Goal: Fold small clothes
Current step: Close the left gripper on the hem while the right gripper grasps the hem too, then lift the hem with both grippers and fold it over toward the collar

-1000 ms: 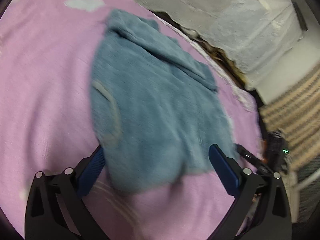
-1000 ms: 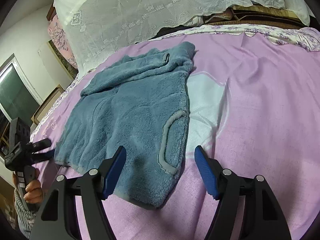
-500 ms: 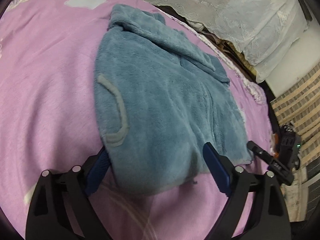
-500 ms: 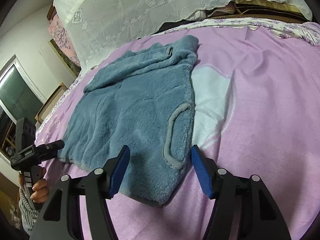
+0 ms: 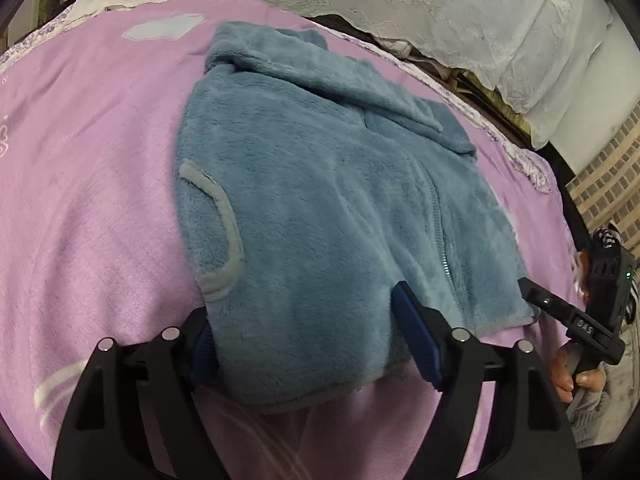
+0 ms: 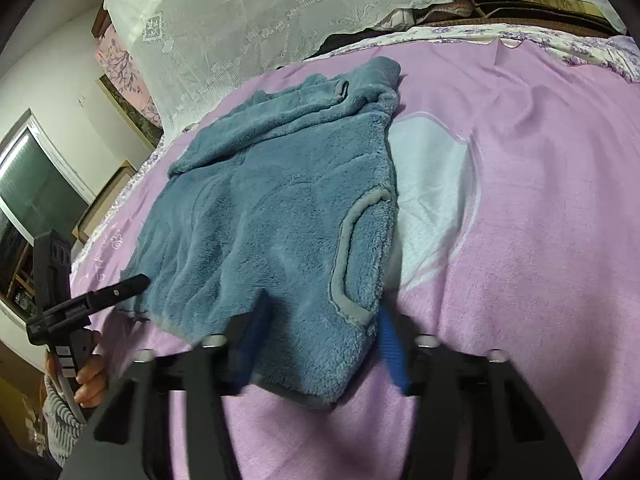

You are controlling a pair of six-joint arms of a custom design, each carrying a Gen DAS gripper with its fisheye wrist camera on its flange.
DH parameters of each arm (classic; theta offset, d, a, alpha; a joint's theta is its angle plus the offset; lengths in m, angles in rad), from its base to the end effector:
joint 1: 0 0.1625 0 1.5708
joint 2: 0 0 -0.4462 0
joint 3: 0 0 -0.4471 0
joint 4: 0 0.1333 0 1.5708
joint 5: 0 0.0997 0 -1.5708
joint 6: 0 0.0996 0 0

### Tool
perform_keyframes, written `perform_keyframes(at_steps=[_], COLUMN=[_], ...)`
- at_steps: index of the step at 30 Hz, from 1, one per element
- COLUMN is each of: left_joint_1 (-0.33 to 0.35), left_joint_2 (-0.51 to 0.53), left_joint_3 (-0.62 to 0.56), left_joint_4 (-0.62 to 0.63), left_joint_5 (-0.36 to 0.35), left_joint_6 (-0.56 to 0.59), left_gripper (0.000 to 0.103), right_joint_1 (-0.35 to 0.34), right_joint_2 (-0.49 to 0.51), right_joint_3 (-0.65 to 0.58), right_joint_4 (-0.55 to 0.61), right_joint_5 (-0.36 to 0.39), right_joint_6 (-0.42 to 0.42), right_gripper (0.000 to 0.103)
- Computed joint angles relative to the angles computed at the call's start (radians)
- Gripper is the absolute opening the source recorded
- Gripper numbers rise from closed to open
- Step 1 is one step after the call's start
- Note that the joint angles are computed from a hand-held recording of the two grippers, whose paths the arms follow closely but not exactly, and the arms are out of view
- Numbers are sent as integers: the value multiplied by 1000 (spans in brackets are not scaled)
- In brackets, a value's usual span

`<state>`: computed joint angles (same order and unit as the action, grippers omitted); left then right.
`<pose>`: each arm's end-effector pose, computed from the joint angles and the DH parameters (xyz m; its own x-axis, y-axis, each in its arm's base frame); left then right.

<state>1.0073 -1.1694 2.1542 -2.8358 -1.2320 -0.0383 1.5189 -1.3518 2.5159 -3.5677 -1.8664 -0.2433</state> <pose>-0.1496 -0.5483 0.1380 -0.8655 0.3947 -0.3086 0.4805 0.8281 -0.2886 0.0828 -0.4162 0.1971 -0.9248 0.0952 0.3685 -0.1936 0.7159 -0.6708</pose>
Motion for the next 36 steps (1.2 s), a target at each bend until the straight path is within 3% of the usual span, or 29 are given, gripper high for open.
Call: perform_keyframes(at_steps=[2, 10, 11, 12, 13, 14, 17, 25, 36], left_joint_1=[15, 28, 24, 23, 26, 31, 45, 16, -30], left_joint_2=[-12, 8, 4, 1, -4, -11, -24, -50, -85], left_joint_3=[3, -15, -9, -5, -1, 1, 1, 9, -3], left_joint_4=[-6, 0, -6, -12, -18, -23, -29, -41, -63], left_joint_5=[-46, -43, -39, -42, -50, -65, -91, -42, -6], left_joint_6=[-2, -20, -16, -13, -10, -13, -28, -32, 7], left_gripper=[58, 59, 52, 47, 36, 28, 21, 20, 20], right_joint_1=[-3, -25, -22, -19, -17, -16, -15, -12, -23], right_joint_2=[-6, -16, -13, -12, -11, -15, -25, -63, -136], right_joint_3=[5, 2, 2, 4, 5, 9, 17, 20, 0], right_joint_4=[2, 38, 31, 20, 13, 1, -25, -18, 101], right_joint_5=[24, 51, 45, 42, 44, 54, 66, 104, 209], right_joint_6=[-4, 21, 15, 10, 6, 1, -5, 3, 70], right_gripper=[34, 36, 34, 26, 18, 18, 16, 16, 15])
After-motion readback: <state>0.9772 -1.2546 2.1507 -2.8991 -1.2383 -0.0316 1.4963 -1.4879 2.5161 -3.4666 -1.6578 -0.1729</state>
